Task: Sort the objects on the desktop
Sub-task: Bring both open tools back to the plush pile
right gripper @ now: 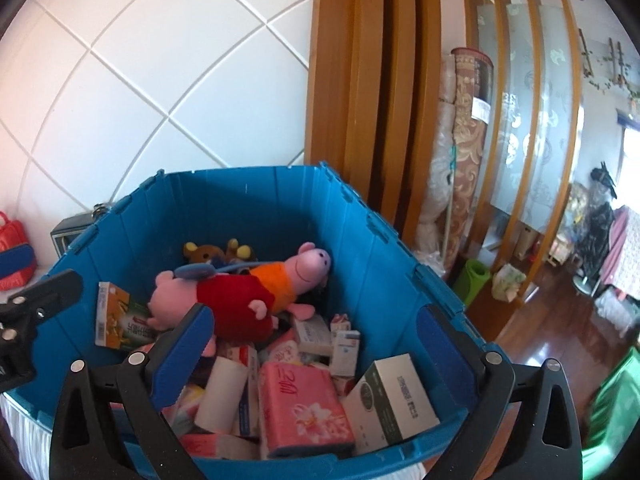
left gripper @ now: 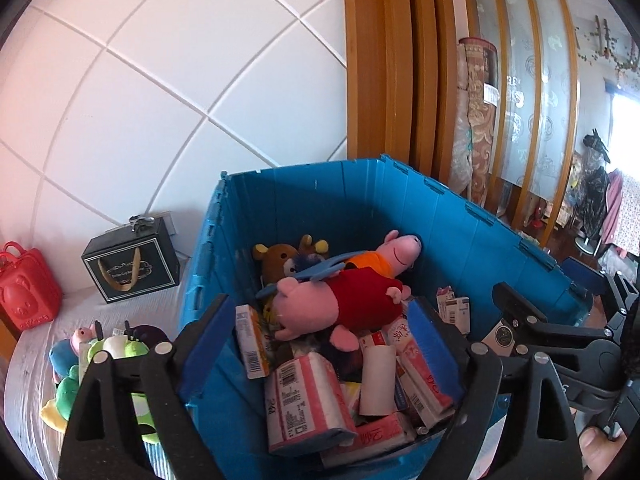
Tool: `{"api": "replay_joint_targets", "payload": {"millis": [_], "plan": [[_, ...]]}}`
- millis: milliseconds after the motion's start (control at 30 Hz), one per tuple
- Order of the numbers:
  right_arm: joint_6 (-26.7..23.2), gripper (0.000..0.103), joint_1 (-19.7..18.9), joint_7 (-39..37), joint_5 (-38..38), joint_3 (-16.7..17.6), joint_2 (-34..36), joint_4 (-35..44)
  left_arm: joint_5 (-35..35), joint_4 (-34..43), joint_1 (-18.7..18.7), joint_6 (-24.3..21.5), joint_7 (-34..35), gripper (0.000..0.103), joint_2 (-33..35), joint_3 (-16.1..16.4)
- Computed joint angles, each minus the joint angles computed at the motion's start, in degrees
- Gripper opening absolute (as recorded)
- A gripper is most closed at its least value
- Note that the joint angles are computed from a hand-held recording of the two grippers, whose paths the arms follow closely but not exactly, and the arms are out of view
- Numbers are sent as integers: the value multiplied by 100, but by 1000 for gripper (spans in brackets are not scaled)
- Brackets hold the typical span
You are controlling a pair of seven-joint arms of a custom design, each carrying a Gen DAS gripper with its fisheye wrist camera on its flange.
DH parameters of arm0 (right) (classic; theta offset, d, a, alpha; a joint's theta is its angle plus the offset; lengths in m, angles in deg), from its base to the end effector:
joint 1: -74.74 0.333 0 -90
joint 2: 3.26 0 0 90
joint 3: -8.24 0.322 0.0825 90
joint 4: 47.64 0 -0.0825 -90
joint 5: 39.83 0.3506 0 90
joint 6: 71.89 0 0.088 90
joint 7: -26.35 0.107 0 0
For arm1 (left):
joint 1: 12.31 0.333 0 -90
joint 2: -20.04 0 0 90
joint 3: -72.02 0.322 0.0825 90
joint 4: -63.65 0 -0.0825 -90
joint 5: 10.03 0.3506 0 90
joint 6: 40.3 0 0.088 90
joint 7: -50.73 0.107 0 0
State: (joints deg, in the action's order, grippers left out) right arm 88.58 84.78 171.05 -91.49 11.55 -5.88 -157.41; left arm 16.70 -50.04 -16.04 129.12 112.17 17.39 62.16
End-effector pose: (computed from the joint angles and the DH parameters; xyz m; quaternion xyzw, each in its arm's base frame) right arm 0.5363 0.1660 0.6233 -0.6065 0.6082 -0.3865 0.3360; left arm 0.5360 -0.1628 0.6211 -0.5641 0.6594 -0.3715 0.3302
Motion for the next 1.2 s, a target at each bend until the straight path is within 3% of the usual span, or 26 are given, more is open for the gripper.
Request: {"api": "replay_joint_targets", "payload": {"millis": [133,267,400,533,733,900,1033,1100,1200], "plan": [[62,103,45,89,-43,66,-79,-35,236,-381,224,317,-338,89,-324,36],[269,103,106,268,-228,193,-168,-65,-150,-826,426,560,-122,89,-648,129],[642,103,258,65,-30,303,-89,9,-210,-1170,950,563,-176,89,-940,74],[854,103,587,-340,292,408,242,382,-157,-1500,1548,666,-221,89,-1172,101],[728,103,1409,-1081,906,545,1150,1428,-648,-1958,2030,901,429,89,-1280,685],[123,103,2198,-1267,1070,487,2063,2571,-1686,-1974,1612,754,1998,89,-963,1935],[-719,103,2762,-1369,1478,340,2949,3703,-3369,-1679,855,362,3806,89,-530,3047],[-1163,103,2977,-1395,1739,238,3380,4243,-4031,-1521,740,160,4510,89,-284,3244],[-1820,103,3214,-1667,2110,114,3989,4981,-4599,-1389,794,-17,5096,89,9,3173]]}}
